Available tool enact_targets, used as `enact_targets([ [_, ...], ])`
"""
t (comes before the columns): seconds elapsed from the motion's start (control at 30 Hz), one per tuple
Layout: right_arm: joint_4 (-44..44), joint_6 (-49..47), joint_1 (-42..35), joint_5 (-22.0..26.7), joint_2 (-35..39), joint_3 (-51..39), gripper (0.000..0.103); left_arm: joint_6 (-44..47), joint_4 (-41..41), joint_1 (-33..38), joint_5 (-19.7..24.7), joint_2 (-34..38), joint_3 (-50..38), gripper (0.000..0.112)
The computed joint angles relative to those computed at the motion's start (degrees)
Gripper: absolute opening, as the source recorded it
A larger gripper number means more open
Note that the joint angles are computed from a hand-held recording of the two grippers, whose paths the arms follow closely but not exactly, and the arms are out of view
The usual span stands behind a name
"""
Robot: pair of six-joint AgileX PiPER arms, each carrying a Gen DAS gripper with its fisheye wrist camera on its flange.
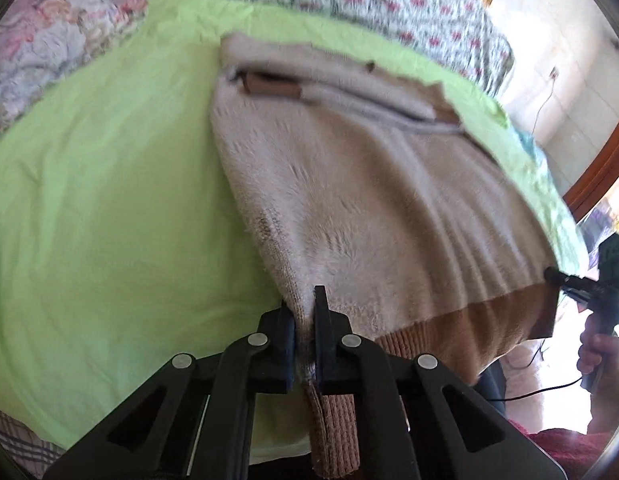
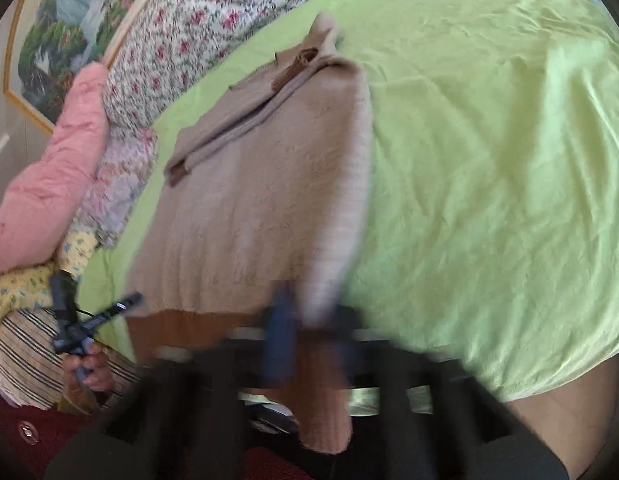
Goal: Fold small clothes
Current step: 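Grasp the brown ribbed hem with the left tool while the right tool grasps it too, then lift the hem with both tools and fold it over toward the collar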
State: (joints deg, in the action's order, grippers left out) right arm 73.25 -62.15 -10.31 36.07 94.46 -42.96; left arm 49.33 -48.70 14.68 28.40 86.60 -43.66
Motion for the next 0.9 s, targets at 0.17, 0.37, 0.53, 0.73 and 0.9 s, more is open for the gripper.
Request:
enact_targets([
  [0.17, 0.6, -2.4, -6.3, 3.8, -2.0, 2.0, 0.008, 7.2, -4.5, 7.2, 4.1, 0.9, -0.7, 0.004],
  [0.37, -2.3, -0.3, -5.1, 5.0, 0.4, 0.5, 0.015, 1.2, 1.3, 6.5, 9.0, 5.9, -3.0, 0.031],
  [0.53, -4.2, -1.4, -8.1, 9.2, 0.5, 0.0, 0.036, 2.3, 0.3, 7.7, 12.0, 6.1, -1.2, 0.058],
  [0.73, -5.3, -2.8, -5.5, 11.1, 3.2, -1.2, 0.036, 3.0, -2.4, 3.3, 8.8, 6.6, -0.7, 0.036],
  [0.9, -2.9, -4.4, -2.9, 9.3, 3.6, -0.6, 0.009, 7.1, -6.2, 3.7, 10.0, 7.6, -0.4, 0.006],
])
